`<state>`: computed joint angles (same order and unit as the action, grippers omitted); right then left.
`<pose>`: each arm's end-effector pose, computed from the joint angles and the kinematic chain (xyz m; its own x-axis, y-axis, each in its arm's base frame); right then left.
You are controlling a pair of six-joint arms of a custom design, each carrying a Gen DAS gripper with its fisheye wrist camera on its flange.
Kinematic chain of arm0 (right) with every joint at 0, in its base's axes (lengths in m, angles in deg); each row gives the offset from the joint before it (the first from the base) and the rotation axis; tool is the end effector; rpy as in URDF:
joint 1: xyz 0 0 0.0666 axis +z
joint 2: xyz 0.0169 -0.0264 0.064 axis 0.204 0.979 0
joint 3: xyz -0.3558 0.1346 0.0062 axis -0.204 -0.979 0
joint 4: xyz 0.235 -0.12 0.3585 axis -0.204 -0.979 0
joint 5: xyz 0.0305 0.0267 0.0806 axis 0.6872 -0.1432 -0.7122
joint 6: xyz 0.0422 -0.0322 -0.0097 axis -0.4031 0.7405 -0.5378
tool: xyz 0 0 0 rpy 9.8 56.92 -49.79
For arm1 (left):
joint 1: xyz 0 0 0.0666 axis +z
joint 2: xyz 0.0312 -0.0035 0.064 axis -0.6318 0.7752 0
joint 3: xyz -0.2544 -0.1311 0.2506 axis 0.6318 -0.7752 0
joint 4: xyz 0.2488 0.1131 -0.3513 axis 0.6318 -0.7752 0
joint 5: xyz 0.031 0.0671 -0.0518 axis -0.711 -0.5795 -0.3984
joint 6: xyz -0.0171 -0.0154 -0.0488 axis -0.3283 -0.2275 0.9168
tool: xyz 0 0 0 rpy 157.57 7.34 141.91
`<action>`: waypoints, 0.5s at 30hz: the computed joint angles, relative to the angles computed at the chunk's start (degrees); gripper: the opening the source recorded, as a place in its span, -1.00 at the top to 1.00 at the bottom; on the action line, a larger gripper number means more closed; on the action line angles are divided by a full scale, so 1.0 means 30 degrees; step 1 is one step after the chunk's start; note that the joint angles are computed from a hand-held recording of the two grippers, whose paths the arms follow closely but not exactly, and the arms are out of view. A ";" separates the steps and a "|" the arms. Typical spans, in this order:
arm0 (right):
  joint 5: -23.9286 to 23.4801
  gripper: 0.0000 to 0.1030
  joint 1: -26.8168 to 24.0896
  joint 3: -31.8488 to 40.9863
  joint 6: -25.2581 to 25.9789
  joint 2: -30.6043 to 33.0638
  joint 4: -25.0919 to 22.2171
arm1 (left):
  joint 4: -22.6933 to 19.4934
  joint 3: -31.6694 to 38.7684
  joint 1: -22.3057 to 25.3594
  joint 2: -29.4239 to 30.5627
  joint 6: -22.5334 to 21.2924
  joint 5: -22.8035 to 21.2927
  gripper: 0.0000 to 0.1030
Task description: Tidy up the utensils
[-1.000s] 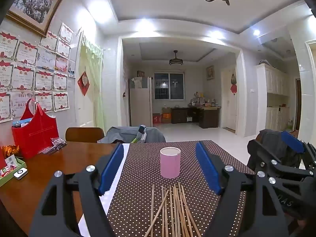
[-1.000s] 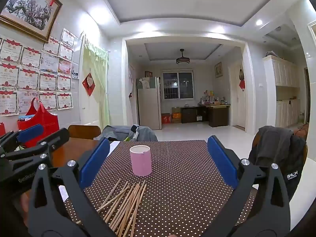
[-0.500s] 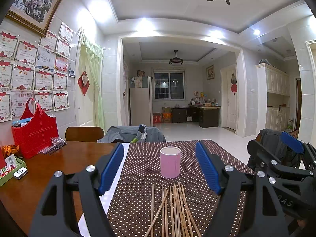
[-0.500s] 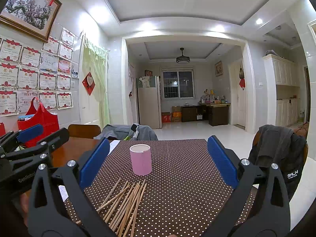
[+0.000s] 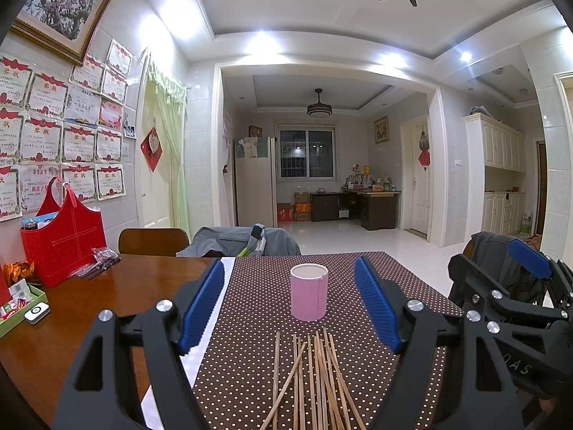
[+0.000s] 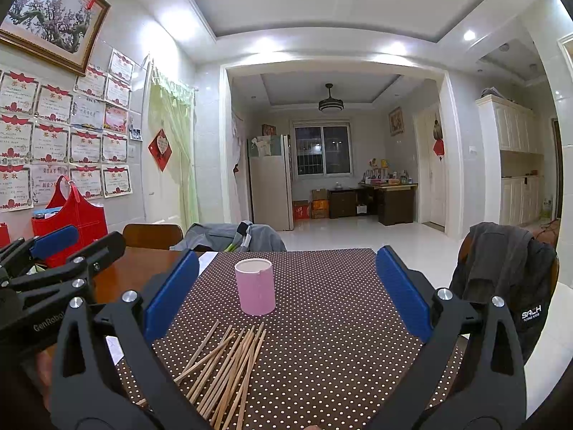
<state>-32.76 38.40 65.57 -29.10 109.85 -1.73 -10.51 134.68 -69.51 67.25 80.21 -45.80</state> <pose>0.6254 0.3081 0.5579 -0.0400 0.0395 -0.9984 -0.3305 0.9425 0.0505 0.5895 -0.3167 0.5781 -0.1245 0.0036 -0.9922 -0.2394 0.9703 0.0336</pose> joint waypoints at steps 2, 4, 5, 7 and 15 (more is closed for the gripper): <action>0.0014 -0.88 0.0007 0.0052 0.0000 0.0000 -0.0067 | 0.0005 -0.0057 -0.0001 -0.0027 0.0007 -0.0007 -0.44; 0.0009 -0.88 0.0008 0.0097 -0.0015 -0.0009 -0.0144 | -0.0010 -0.0047 0.0000 -0.0022 0.0035 -0.0011 -0.44; 0.0005 -0.88 0.0006 0.0068 -0.0016 0.0001 -0.0120 | -0.0043 -0.0043 0.0003 -0.0027 0.0057 0.0015 -0.44; 0.0002 -0.88 -0.0007 0.0068 -0.0010 -0.0003 -0.0121 | 0.0033 -0.0026 0.0030 0.0081 0.0055 0.0044 -0.44; -0.0127 -0.88 -0.0119 -0.0021 -0.0128 0.0097 -0.0067 | 0.0148 -0.0243 0.0091 0.0006 0.0050 0.0094 -0.44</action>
